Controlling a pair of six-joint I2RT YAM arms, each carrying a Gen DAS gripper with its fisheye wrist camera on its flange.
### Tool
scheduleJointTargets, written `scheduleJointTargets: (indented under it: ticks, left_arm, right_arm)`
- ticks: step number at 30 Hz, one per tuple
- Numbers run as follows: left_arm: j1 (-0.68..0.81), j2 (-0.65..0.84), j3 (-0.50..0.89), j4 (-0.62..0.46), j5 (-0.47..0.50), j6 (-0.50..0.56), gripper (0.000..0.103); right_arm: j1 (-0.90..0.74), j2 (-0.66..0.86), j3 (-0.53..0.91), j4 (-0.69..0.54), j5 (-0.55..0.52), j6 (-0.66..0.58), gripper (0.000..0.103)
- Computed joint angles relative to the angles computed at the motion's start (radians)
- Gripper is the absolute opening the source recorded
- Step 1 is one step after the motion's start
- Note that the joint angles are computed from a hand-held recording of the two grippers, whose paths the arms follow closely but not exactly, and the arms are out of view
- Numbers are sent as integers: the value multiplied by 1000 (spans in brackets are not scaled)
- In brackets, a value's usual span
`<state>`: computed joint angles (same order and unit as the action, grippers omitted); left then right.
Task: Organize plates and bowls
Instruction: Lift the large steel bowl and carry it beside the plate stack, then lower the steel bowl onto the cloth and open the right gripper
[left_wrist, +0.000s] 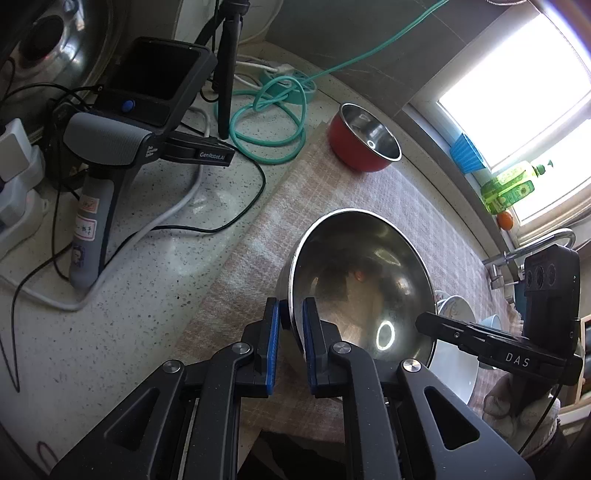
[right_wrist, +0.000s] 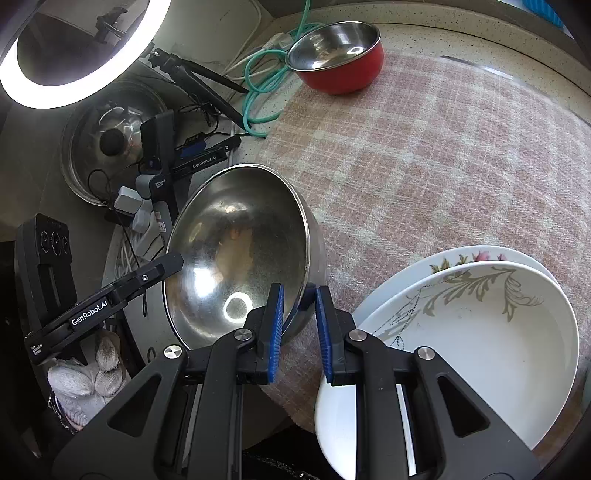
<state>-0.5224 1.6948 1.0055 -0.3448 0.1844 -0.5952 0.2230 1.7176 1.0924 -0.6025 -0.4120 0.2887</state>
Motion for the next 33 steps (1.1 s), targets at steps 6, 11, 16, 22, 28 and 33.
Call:
scheduleJointTargets:
  ticks: [6,11,16,22,28,33]
  left_arm:
    - [-6,12,-5,-2,-5,7,11]
    - [-10,16,2,-9,-10,14,11]
    - [-13,19,6,-13,-14,22,11]
    - [-19,16,6,-16,-24,27,11]
    - [-23,-13,11,-30,-67,45,28]
    - [-27,-25,40,-48,-89,77,46]
  right_arm:
    - [5,12,2,3,7,5,18]
    - [4,10,3,-3,11,1,18]
    - [7,1,2,-4,16,-1,18]
    - [7,-35,2,0,40,2,50]
    - [-7,-75,-3,4,42,14,63]
    - [-31,-110,-3,-4,54,7,82]
